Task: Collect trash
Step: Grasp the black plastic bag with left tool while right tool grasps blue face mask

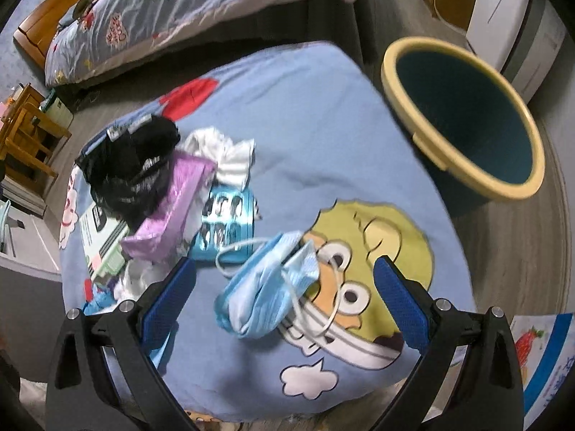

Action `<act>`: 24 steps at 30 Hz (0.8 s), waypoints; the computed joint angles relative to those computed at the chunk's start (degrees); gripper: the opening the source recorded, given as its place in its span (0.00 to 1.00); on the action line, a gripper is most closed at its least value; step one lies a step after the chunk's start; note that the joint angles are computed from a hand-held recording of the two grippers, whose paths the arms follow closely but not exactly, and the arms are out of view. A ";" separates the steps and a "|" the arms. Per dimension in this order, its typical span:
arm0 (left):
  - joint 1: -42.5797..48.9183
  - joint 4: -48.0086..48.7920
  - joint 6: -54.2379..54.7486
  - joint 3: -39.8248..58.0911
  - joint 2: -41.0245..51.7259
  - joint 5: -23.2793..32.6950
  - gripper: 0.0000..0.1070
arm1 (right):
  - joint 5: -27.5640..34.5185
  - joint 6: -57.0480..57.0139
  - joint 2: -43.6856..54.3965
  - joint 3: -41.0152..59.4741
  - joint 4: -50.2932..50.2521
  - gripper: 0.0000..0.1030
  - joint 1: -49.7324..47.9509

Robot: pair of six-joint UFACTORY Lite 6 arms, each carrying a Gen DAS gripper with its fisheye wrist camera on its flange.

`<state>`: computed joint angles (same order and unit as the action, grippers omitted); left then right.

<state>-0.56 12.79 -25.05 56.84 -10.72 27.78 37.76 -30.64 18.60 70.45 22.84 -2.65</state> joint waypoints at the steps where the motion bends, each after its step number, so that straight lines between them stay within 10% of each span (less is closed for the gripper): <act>1: -0.24 0.35 -0.22 0.10 0.64 -0.19 0.88 | 0.26 -0.20 0.19 -0.32 0.00 0.94 0.10; 3: -1.15 1.66 -1.09 1.01 2.58 -0.31 0.88 | 1.51 -0.70 1.03 -0.37 -0.30 0.89 0.52; 7: -3.09 4.45 -2.45 2.91 6.50 -0.57 0.87 | 3.54 -0.55 2.99 0.83 -2.73 0.37 1.33; 10: -5.08 7.08 -3.42 4.37 9.90 -0.55 0.87 | 4.81 -1.75 3.23 2.27 -1.69 0.21 0.82; 19: -9.41 16.80 -7.66 11.05 23.46 -0.39 0.87 | 10.24 -5.93 7.00 11.35 6.26 0.20 -2.83; 24: -9.52 12.46 -1.72 15.62 28.18 0.68 0.43 | 12.49 -6.19 9.76 16.01 8.76 0.20 -3.27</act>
<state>-10.08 25.24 -26.77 72.46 17.46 28.45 50.25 -36.84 28.36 86.46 31.61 -5.92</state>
